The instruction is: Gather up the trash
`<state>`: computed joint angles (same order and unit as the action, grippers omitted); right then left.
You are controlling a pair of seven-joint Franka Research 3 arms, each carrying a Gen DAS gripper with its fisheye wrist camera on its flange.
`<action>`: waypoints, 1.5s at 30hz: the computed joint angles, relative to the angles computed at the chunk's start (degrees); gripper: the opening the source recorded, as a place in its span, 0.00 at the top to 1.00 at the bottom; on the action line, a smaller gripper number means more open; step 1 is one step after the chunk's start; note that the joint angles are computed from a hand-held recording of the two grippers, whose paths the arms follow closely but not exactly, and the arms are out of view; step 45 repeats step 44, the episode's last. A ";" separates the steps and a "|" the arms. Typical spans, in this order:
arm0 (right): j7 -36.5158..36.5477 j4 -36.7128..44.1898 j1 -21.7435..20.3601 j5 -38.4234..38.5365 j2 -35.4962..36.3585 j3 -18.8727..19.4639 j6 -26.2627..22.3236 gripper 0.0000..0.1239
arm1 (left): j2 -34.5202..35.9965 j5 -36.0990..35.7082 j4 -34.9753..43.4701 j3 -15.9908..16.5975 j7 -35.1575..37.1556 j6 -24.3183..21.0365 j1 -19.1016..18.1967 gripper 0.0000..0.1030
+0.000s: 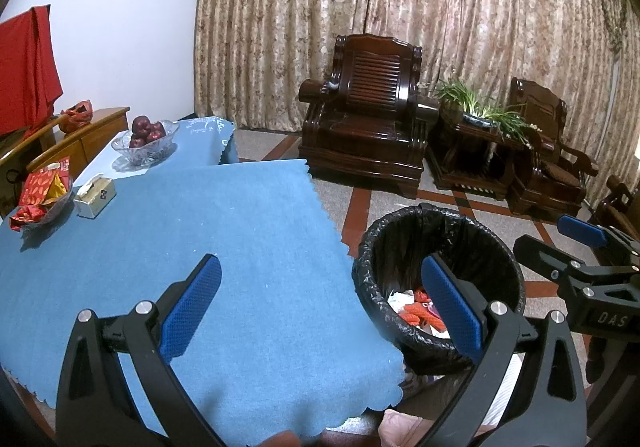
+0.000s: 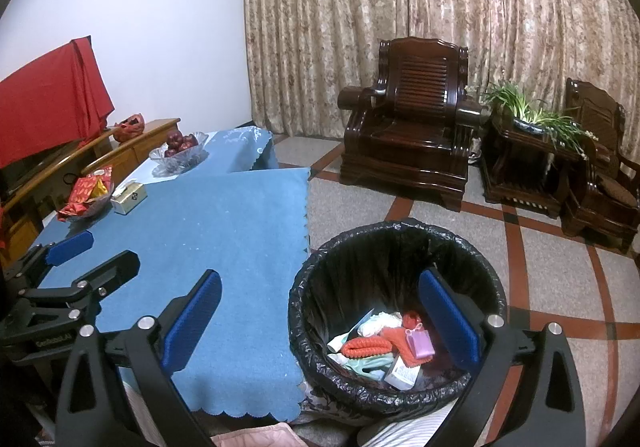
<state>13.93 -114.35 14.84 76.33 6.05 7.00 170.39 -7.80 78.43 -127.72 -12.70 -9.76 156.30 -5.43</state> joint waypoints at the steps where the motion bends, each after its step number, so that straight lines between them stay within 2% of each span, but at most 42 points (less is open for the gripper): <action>1: 0.23 0.02 0.04 -0.24 0.03 0.00 0.05 0.22 | 0.02 -0.10 0.03 -0.01 0.08 -0.06 -0.02 0.05; 38: 0.60 -0.08 -0.39 -0.76 0.23 0.05 -0.24 0.22 | -0.56 -1.81 -0.40 -0.01 2.04 0.08 0.15 0.05; 45: 0.62 -0.06 -0.42 -0.79 0.34 0.07 -0.23 0.22 | -0.85 -0.80 -1.64 -0.21 0.49 0.31 0.24 0.05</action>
